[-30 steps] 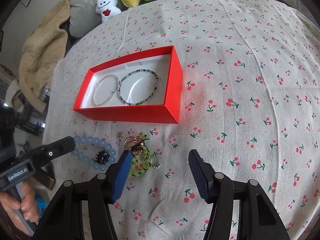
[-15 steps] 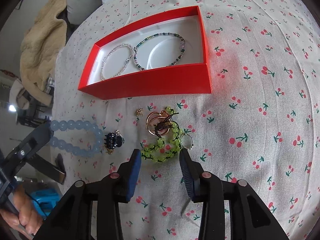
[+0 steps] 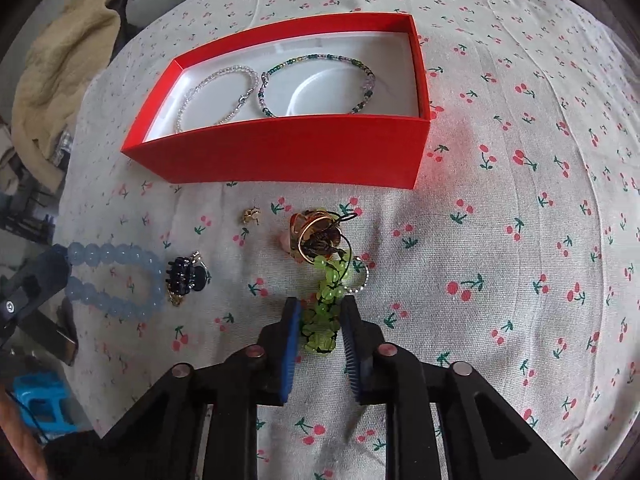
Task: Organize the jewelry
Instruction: 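Grasp the lime-green beaded bracelet with right tool while left tool holds blue bracelet, then carry both bracelets into the red box and open both tools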
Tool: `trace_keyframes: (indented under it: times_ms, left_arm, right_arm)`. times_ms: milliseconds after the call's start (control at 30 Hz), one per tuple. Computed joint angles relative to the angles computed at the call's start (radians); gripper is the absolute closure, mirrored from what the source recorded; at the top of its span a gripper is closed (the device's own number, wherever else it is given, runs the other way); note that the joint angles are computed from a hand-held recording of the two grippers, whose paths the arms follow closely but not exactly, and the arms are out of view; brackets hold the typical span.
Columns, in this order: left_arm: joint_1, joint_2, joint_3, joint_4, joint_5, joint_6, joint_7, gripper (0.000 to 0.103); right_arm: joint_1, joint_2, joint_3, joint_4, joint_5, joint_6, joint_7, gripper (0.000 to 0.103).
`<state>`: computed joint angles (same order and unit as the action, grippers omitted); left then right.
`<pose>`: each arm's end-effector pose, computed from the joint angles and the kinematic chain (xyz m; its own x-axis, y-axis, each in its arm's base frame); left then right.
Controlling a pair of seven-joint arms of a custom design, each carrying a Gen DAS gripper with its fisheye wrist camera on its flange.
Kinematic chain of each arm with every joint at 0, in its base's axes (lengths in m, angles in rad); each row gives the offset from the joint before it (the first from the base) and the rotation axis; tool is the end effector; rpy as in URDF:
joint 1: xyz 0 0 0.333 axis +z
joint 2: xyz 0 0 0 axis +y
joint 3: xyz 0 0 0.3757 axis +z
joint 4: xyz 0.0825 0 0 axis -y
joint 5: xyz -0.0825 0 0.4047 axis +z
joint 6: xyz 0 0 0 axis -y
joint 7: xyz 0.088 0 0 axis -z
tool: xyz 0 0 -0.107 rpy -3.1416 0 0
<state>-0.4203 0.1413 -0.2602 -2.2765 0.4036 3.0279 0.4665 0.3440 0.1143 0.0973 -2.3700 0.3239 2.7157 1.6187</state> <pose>0.4449 -0.3929 0.4073 -0.0456 -0.9249 0.3775 -0.8847 -0.1381 -0.4453 0.4988 0.2225 0.3419 0.1289 -0.9682 -0.2143 -0.9782 -0.0887 -0.1876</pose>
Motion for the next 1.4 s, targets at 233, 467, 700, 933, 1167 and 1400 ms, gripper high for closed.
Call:
trace_keyframes:
  times_ms: [233, 467, 700, 933, 1167, 1400]
  left_arm:
    - [-0.012, -0.021, 0.009, -0.012, 0.034, -0.004, -0.032, 0.090]
    - [-0.015, -0.048, 0.017, -0.020, 0.097, 0.000, -0.101, 0.090]
    - [-0.009, -0.077, 0.018, -0.026, 0.187, 0.015, -0.208, 0.090]
    - [0.005, -0.077, 0.015, 0.005, 0.269, 0.021, -0.289, 0.090]
    - [-0.015, 0.004, 0.042, 0.134, 0.313, 0.023, -0.287, 0.090]
    - [-0.058, 0.140, 0.106, 0.249, 0.282, 0.138, -0.253, 0.090]
  right_arm:
    - [-0.036, -0.095, 0.006, -0.059, 0.192, -0.034, -0.231, 0.093]
    - [-0.029, -0.201, -0.022, -0.105, 0.332, -0.036, -0.349, 0.093]
    - [-0.013, -0.274, -0.046, -0.108, 0.439, -0.039, -0.423, 0.094]
    - [-0.006, -0.290, -0.050, -0.080, 0.483, -0.022, -0.441, 0.094]
    - [-0.005, -0.235, -0.059, -0.004, 0.555, 0.013, -0.491, 0.093]
    - [-0.036, -0.150, -0.051, 0.075, 0.618, 0.038, -0.530, 0.093]
